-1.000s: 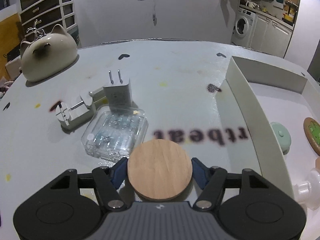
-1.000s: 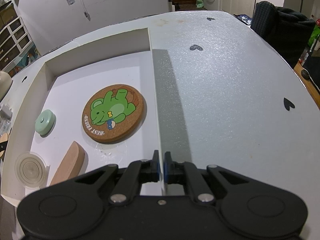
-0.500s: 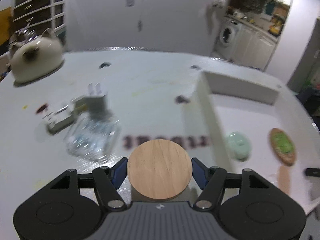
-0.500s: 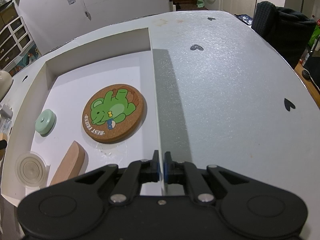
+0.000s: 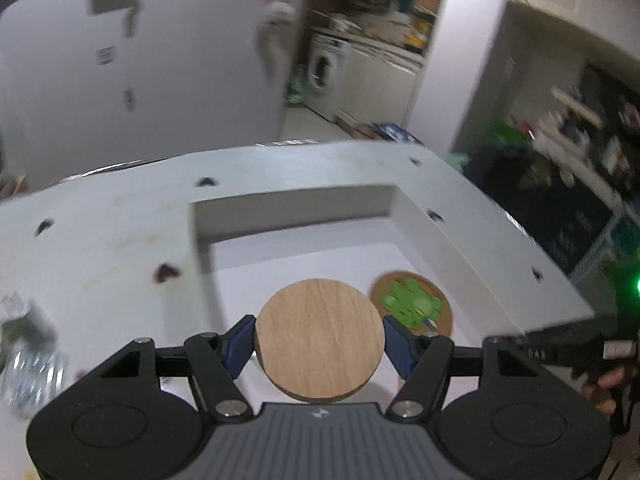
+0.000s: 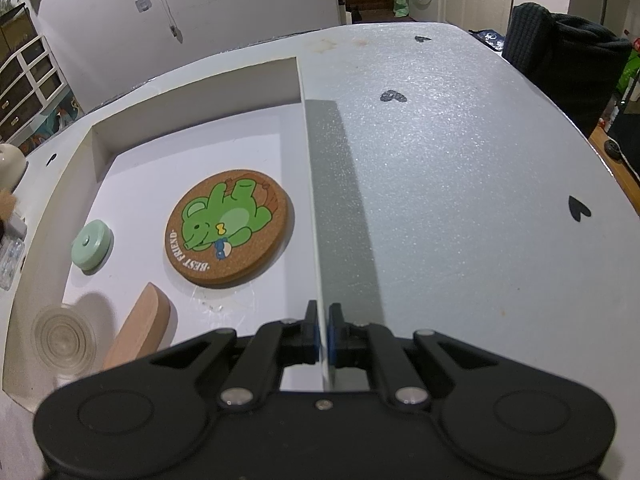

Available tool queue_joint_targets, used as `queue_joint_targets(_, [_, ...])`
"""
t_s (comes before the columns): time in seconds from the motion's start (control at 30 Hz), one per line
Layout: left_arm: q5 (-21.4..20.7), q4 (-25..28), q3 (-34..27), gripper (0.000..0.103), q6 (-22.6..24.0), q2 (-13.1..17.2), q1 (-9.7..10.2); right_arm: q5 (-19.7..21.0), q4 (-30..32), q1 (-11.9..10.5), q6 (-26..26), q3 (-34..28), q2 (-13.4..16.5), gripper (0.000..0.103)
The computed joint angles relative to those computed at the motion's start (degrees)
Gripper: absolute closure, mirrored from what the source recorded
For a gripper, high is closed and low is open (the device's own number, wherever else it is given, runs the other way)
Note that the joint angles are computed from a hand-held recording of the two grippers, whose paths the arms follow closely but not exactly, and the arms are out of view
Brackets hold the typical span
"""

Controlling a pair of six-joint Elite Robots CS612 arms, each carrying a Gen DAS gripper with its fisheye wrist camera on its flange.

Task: Organize rigid objects
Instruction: 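Carry the wooden coaster into the white tray and open the left tool, then move the left tool back to the clear plastic box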

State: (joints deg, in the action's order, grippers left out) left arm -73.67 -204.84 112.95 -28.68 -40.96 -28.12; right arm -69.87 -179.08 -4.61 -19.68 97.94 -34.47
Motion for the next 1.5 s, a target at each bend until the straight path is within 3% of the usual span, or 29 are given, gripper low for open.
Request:
queue_joint_targets(0.33, [-6.69,10.09,-7.31,0.035,6.79,3.11,0.84,0.19,-0.15,-0.04,0.14,0.08,0.00,0.098])
queue_joint_targets(0.57, [-6.72,15.73,-9.82,0.035,7.70,4.37,1.62,0.23,-0.16,-0.06,0.14,0.09,0.00,0.098])
queue_joint_targets(0.77, [-6.78,15.42,-9.92,0.035,8.24,4.48,1.74,0.26,-0.13,-0.07,0.13,0.08,0.00,0.098])
queue_joint_targets(0.9, [-6.85,15.34,-9.81,0.026,7.78,4.47,1.38,0.45,0.00,-0.12,0.12,0.06,-0.01,0.098])
queue_joint_targets(1.17, [-8.48,14.97,-8.81,0.025,6.61,3.89,1.03,0.45,-0.03,-0.12,0.03,0.10,-0.03,0.098])
queue_joint_targets(1.5, [-9.33,11.85,-6.17,0.009,5.05,2.22,0.31,0.44,-0.11,-0.10,0.01,0.13,-0.03,0.098])
